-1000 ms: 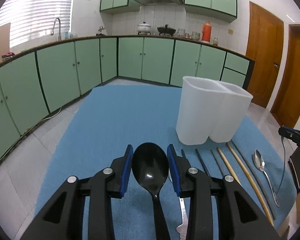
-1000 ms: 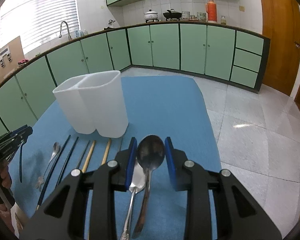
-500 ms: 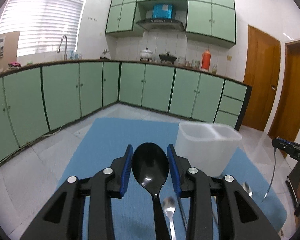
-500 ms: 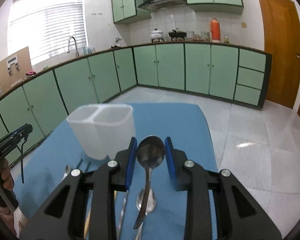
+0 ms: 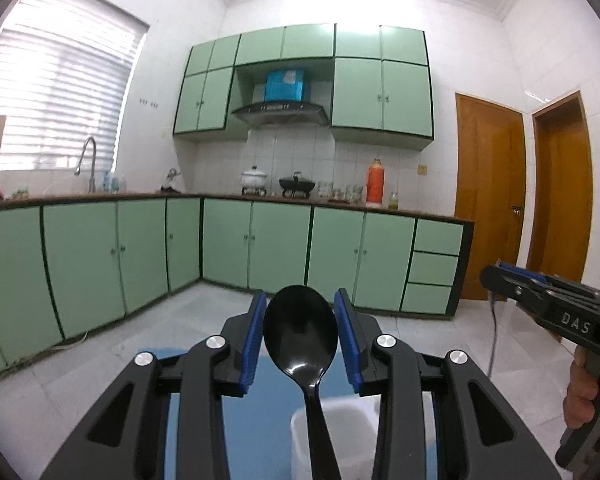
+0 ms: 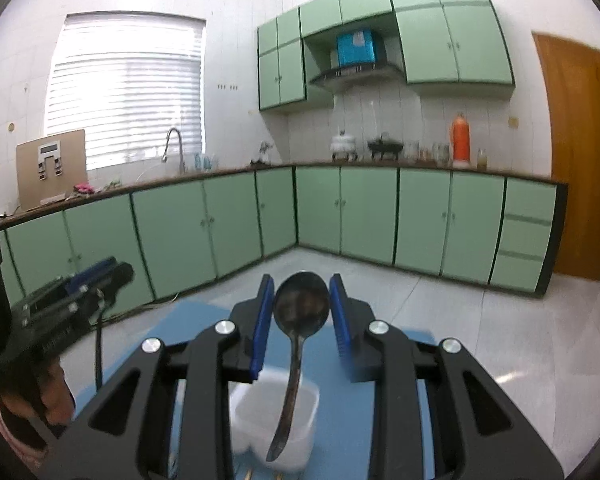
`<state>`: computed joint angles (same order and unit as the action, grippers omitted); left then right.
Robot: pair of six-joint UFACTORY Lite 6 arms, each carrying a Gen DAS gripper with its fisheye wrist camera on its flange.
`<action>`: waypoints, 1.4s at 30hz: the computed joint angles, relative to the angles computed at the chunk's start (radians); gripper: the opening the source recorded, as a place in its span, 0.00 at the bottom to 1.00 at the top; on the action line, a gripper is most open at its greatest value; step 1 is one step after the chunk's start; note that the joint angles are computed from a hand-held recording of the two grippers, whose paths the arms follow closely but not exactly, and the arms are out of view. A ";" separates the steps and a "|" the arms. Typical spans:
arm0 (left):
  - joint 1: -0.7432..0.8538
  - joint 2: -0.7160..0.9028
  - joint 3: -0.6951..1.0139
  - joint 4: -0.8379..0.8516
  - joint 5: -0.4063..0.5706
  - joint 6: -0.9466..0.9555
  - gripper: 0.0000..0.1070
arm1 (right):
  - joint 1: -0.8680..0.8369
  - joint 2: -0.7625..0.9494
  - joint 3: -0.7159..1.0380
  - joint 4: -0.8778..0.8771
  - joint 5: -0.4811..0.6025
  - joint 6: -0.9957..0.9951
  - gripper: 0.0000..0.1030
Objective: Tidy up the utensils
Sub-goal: 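Lift and carry both spoons over the white utensil holder with both tools, then open both tools to drop the spoons into the holder, then withdraw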
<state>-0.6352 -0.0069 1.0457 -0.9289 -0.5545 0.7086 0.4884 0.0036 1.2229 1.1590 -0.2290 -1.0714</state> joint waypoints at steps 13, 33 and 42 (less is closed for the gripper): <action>0.079 0.356 0.189 0.274 0.006 -0.303 0.33 | -0.019 0.335 0.131 -0.324 -0.058 0.330 0.27; 0.106 0.440 0.265 0.389 -0.006 -0.396 0.33 | -0.010 0.384 0.108 -0.452 -0.065 0.499 0.27; 0.113 0.414 0.184 0.405 0.050 -0.426 0.34 | 0.014 0.381 0.078 -0.430 -0.057 0.488 0.28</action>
<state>-0.5221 0.4072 1.2296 -0.5243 -0.5049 0.2829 0.5022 0.3848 1.3013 0.7292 -0.2861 -0.5831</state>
